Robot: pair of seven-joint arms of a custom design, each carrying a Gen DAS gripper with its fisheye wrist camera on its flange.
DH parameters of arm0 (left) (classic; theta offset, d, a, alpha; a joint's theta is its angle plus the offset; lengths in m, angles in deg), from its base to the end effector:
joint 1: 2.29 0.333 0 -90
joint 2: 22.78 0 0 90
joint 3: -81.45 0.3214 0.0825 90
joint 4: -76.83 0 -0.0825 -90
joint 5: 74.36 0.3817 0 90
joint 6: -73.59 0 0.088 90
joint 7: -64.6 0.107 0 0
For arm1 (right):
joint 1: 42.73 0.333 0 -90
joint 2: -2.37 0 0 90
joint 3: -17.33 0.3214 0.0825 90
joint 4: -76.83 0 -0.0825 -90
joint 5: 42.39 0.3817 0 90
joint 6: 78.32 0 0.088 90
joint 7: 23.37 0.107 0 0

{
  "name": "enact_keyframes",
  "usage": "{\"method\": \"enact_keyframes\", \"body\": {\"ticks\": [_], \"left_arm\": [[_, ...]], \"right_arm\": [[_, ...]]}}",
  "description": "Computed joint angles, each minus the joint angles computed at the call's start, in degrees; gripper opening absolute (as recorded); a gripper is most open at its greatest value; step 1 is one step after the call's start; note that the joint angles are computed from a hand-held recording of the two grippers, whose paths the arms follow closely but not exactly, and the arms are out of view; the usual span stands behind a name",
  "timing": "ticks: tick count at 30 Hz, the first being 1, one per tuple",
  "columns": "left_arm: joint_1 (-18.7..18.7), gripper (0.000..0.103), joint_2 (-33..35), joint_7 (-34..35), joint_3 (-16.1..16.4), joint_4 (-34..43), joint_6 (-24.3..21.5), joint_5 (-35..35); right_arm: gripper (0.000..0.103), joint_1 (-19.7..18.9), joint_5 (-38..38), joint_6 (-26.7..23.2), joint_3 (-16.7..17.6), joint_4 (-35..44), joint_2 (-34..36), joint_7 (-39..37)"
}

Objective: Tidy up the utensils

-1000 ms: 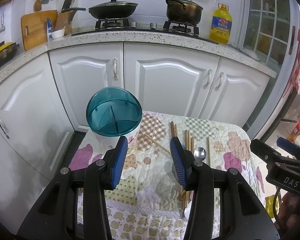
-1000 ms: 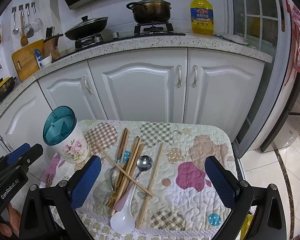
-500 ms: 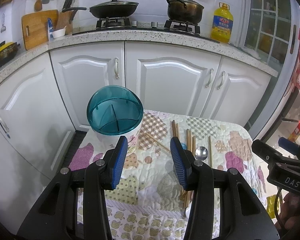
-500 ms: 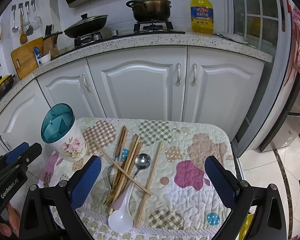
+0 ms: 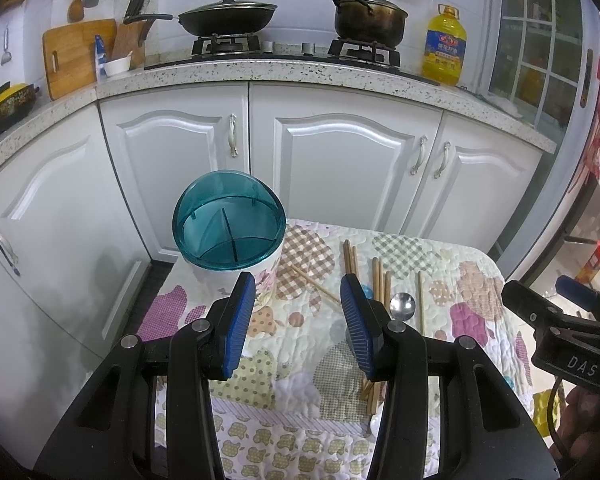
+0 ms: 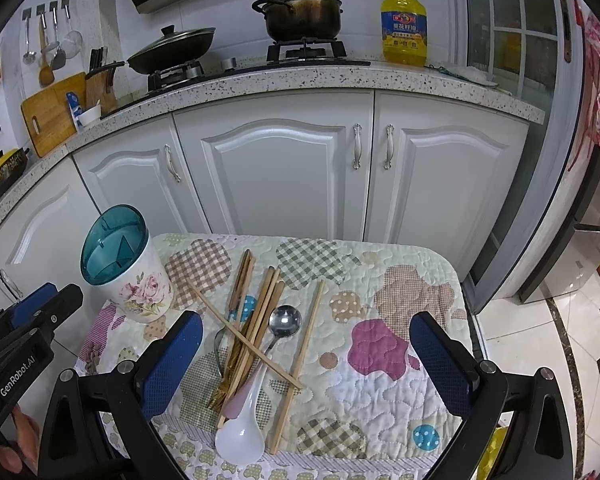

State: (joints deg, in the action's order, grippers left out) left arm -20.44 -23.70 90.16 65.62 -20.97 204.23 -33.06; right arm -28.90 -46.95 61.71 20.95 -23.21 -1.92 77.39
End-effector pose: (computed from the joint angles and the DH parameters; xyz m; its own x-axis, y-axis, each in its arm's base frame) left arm 0.5053 -0.3233 0.6574 0.1811 -0.9810 0.0700 -0.6233 -0.1695 -0.7634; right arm 0.5567 0.1765 0.6883 0.1770 -0.9831 -0.0475 -0.7092 -0.0939 -0.6988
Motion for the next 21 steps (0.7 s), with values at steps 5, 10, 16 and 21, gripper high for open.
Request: {"method": "enact_keyframes", "body": {"ticks": [5,10,16,21], "left_arm": [[-0.02,0.044,0.03,0.16,0.02,0.08,-0.05,-0.12],[-0.01,0.044,0.06,0.31,0.08,0.08,-0.03,-0.45],[-0.01,0.044,0.54,0.57,0.23,0.36,-0.10,-1.08],[0.46,0.044,0.85,0.75,0.88,-0.34,1.25,-3.93]], "right_arm": [[0.103,0.02,-0.06,-0.10,-0.02,0.14,0.10,-0.04],[0.103,0.00,-0.12,-0.31,-0.05,0.13,0.11,-0.27],[0.103,-0.01,0.16,-0.84,-0.13,0.41,0.64,-0.55],[0.103,-0.09,0.07,-1.65,-0.26,0.96,1.43,-0.63]]}}
